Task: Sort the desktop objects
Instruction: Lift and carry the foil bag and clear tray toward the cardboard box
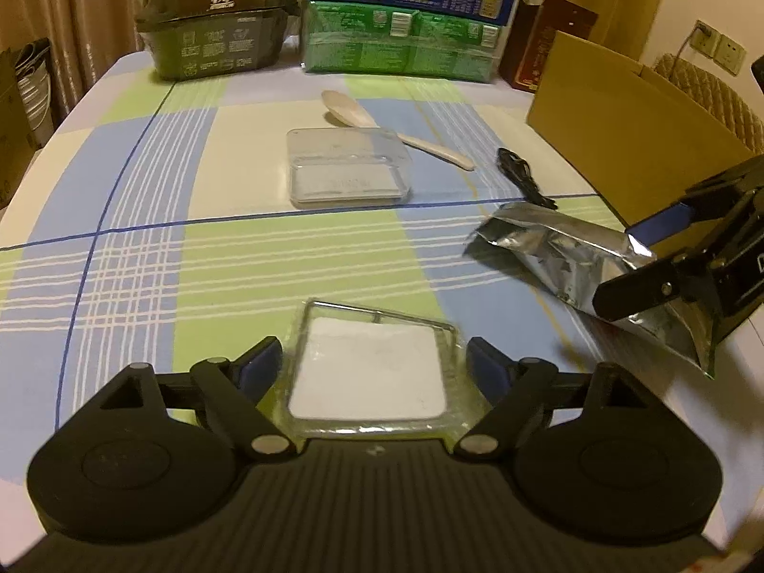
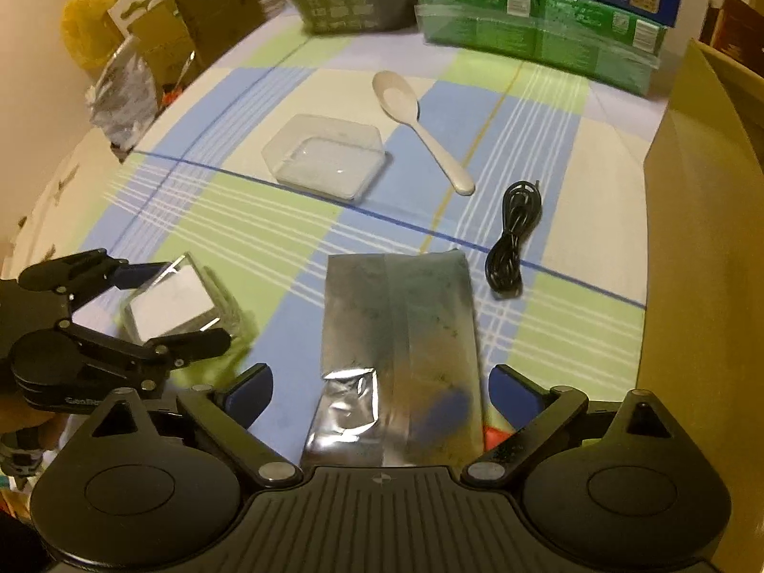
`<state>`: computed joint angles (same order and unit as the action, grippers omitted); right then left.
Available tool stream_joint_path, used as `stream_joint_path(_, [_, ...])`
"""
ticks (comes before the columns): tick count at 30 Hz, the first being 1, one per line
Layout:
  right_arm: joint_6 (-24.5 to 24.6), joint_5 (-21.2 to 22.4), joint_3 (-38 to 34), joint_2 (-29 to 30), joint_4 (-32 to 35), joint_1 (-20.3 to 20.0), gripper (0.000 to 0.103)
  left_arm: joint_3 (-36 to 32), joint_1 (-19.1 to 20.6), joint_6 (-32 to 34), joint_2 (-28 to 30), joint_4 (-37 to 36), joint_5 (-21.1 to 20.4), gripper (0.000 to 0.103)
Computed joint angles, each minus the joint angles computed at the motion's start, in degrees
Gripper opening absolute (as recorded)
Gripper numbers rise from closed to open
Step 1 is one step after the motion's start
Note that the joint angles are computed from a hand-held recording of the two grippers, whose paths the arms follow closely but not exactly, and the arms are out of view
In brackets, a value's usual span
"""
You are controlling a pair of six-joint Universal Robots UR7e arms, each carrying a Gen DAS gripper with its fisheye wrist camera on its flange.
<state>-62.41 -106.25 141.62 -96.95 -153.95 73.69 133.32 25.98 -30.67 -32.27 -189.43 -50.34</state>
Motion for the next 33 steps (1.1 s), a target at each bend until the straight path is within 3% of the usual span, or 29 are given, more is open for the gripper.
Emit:
stream_joint_path(6, [0.01,-5.17,-2.66,4.25,1.83,2.38,0.091,-0.96,0.71,0.64,-0.34,2.16,-0.81,0.079])
stream_joint_path(11, [4.17,-7.86,-5.32,6.7,6.44,3.0,0.085,-1.41,0.3,2.41,0.11,3.07,-0.09,0.074])
stream_joint_path(15, [6.75,-8.96,-6.71,7.67,8.75,2.81,0.073,-1.24,0.37,2.61,0.28,2.33,-0.03,0.074])
stream_joint_path(21, [4.77,-9.78,-5.73,7.18,6.32,3.05,0.058,-1.34,0.32,2.84,0.38,2.6,0.24,0.074])
stream_joint_path(28, [-0.39,-9.18,-2.61,5.77,0.81,2.67,0.05,-2.12,0.02,2.93,0.51,4.61,1.13,0.068])
stream_joint_path(33, [-0.94,-6.6,-1.48,3.22,0.39,1.27,0.044,-2.27,-0.37,2.03,0.11,6.36,1.26,0.066])
